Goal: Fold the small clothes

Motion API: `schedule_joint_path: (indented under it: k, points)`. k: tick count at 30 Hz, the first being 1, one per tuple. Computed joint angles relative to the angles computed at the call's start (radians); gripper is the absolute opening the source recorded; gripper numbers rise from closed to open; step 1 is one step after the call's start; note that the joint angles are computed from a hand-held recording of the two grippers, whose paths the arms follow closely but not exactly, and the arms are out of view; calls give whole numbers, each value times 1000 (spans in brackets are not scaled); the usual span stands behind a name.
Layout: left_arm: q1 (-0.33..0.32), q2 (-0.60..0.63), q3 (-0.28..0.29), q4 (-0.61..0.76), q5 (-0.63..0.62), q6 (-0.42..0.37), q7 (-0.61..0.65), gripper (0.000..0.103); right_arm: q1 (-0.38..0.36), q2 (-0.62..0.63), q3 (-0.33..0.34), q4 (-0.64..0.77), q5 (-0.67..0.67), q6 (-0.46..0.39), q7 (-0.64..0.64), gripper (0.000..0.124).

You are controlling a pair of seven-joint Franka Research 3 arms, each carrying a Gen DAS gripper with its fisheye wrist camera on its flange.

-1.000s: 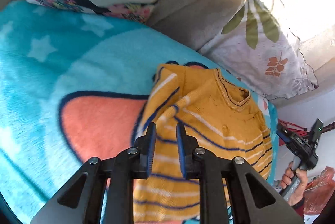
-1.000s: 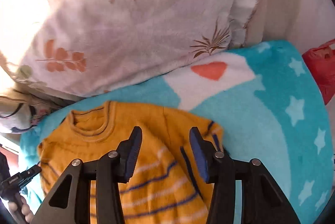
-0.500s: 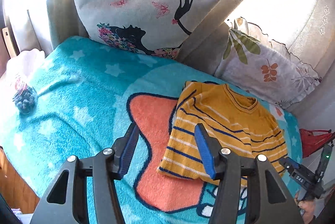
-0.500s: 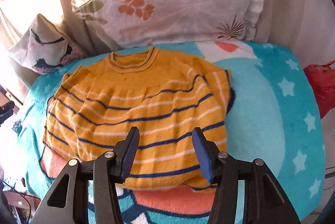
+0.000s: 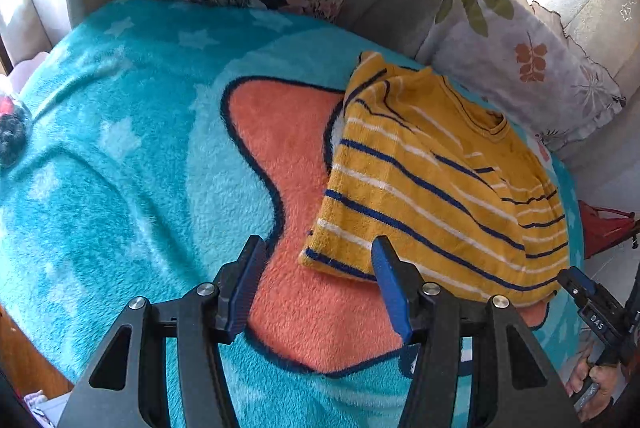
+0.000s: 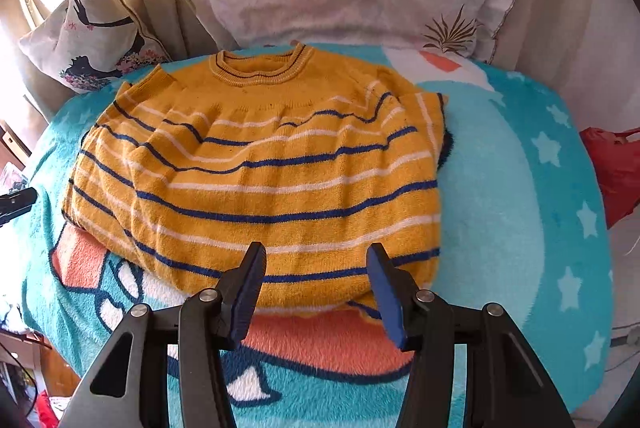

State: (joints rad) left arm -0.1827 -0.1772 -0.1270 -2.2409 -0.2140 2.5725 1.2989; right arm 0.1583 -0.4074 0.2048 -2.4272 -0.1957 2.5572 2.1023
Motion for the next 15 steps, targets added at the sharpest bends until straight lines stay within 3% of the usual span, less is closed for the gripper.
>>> schedule_joint_path:
  k: [3,4,5,8,10,15]
  points:
    - [-13,97,12,57,-101,-5,116,51,-10,10,14,42,-3,-43,47,59]
    - [-10,122,9,75,-140,-18,162,34,-9,24,17,63,2,-58,69,59]
    - [-5,146,6,99,-189,-47,221,22,-4,44,16,87,7,-69,82,59]
    - [28,152,-7,116,-238,-84,314,9,17,121,22,178,-6,-114,118,59]
    - [53,135,1,108,-268,-98,339,8,41,175,27,244,-34,-139,140,59]
    - [101,119,38,109,-492,-172,488,7,132,344,-5,443,-1,-148,97,59]
